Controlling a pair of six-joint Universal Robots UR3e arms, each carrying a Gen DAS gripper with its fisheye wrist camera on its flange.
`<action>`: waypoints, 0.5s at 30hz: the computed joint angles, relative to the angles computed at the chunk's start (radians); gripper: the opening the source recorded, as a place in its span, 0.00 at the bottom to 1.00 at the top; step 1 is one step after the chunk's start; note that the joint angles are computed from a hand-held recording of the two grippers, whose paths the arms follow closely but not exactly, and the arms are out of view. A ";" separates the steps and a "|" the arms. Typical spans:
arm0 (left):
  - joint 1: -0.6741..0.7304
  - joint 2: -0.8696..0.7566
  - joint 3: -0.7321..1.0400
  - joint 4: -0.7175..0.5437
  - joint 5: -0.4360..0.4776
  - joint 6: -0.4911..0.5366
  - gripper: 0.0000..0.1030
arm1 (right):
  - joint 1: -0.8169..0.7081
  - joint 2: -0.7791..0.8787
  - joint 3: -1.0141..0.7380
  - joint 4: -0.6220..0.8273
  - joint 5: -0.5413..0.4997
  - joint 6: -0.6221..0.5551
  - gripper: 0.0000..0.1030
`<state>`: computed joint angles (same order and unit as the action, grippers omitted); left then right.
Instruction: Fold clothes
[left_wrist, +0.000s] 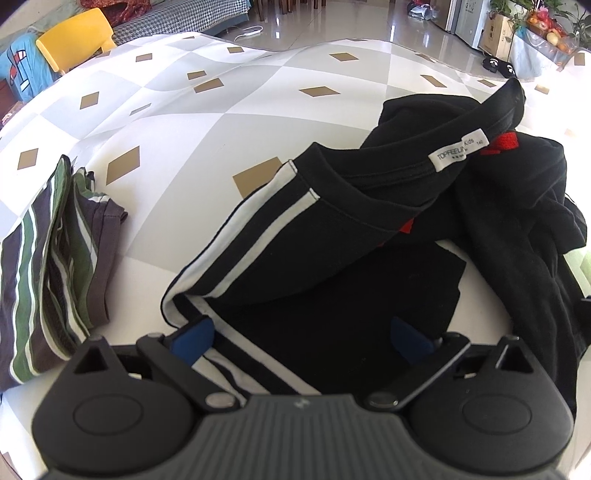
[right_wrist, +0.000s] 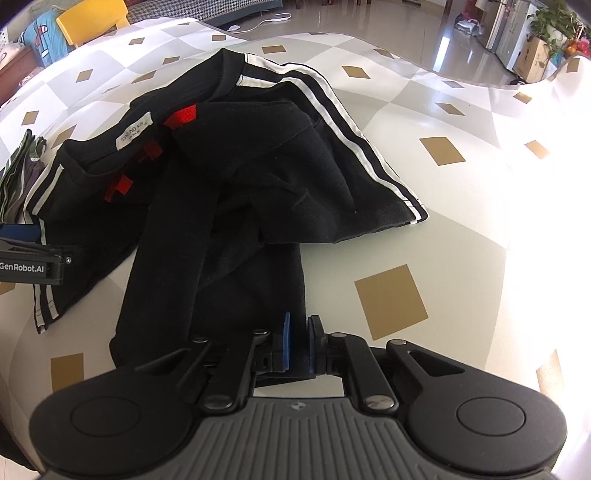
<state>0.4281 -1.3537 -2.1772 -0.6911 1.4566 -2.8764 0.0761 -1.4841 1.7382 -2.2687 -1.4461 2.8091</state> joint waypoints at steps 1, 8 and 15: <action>0.005 0.013 -0.014 0.005 -0.002 0.005 1.00 | 0.000 -0.005 0.002 0.005 -0.002 -0.006 0.08; 0.050 0.099 -0.079 -0.018 -0.033 0.060 1.00 | -0.019 -0.057 0.033 0.046 -0.010 -0.009 0.13; 0.068 0.181 -0.128 -0.016 -0.054 0.073 0.95 | -0.096 -0.163 0.070 0.070 0.142 0.016 0.36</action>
<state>0.4962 -1.1726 -2.3048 -0.7072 1.4023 -2.8033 -0.0195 -1.6472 1.8078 -2.1987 -1.3038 2.8255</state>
